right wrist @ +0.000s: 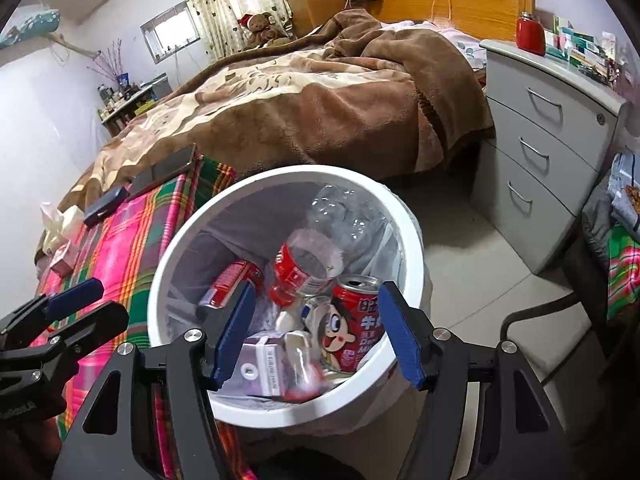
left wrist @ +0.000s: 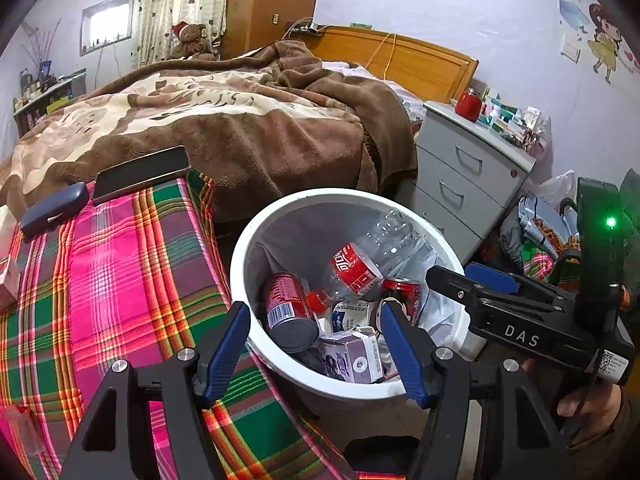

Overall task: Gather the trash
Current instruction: 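Open both tools to drop the can and jelly cup into the bin, then move both open tools back over the cloth, right tool toward the clear plastic cup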

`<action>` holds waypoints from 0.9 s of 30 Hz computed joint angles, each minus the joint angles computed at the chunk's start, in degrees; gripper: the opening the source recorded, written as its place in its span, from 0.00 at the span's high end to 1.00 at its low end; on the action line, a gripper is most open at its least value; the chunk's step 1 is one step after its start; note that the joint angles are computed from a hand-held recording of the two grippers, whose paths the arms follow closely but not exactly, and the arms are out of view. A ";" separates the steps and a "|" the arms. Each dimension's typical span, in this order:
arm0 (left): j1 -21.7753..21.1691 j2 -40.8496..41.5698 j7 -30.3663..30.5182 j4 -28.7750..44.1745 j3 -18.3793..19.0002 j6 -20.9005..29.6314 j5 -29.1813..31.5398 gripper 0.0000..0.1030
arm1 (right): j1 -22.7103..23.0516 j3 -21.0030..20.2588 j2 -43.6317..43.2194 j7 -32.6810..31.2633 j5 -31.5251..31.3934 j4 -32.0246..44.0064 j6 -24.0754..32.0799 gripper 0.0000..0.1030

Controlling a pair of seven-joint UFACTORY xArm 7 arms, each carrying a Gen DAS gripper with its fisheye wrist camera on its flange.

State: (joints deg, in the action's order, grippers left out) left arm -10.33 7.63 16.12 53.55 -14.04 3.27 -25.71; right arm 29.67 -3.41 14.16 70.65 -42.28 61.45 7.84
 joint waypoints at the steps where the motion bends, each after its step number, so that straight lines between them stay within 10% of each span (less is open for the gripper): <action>1: 0.16 -0.56 0.04 -0.49 -0.03 -0.10 -0.28 0.35 | 0.48 -0.33 -0.16 0.60 -0.72 -0.10 -0.08 0.37; 25: -10.86 -16.26 3.75 -16.53 16.73 -6.12 -7.46 0.35 | 4.43 1.73 1.60 6.04 -7.24 4.28 0.17 0.37; 27: -6.92 -17.53 -0.12 -18.37 14.57 -6.70 -3.16 0.35 | 5.11 1.88 2.40 5.16 -6.80 5.21 -0.06 0.37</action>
